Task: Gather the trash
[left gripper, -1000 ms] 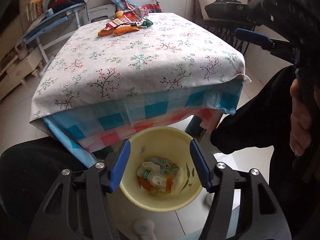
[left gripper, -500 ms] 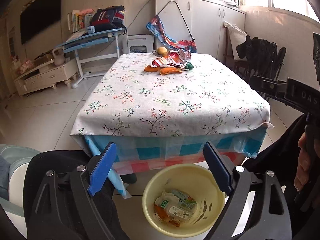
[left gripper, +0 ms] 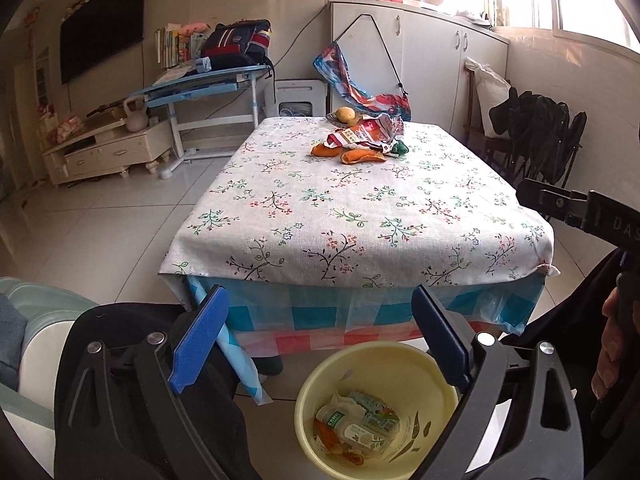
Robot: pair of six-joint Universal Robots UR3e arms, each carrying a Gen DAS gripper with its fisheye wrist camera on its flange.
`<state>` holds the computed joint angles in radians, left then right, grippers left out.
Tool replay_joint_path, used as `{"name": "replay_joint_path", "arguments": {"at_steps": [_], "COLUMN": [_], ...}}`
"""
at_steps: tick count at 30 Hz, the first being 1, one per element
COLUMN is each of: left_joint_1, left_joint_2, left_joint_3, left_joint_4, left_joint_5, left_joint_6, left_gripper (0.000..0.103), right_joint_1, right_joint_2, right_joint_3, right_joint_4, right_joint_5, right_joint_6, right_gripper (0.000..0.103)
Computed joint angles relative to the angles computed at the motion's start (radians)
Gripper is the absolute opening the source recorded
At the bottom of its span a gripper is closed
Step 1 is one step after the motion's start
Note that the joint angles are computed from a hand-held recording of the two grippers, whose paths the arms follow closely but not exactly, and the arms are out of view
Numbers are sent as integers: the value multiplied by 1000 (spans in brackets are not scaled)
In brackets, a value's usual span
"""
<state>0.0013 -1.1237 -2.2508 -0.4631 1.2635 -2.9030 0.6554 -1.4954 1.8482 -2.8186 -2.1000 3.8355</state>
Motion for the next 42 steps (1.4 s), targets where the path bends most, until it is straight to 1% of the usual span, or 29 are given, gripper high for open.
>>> {"name": "replay_joint_path", "arguments": {"at_steps": [11, 42], "left_joint_1": [8, 15], "left_joint_2": [6, 15], "left_joint_3": [-12, -18], "left_joint_4": [26, 25], "left_joint_5": [3, -4], "left_joint_6": [-13, -8], "left_gripper": [92, 93], "right_joint_1": [6, 5], "right_joint_2": [12, 27], "right_joint_3": [-13, -32], "right_joint_4": [5, 20], "right_joint_5": [-6, 11], "right_joint_6": [-8, -23], "right_gripper": [79, 79]}}
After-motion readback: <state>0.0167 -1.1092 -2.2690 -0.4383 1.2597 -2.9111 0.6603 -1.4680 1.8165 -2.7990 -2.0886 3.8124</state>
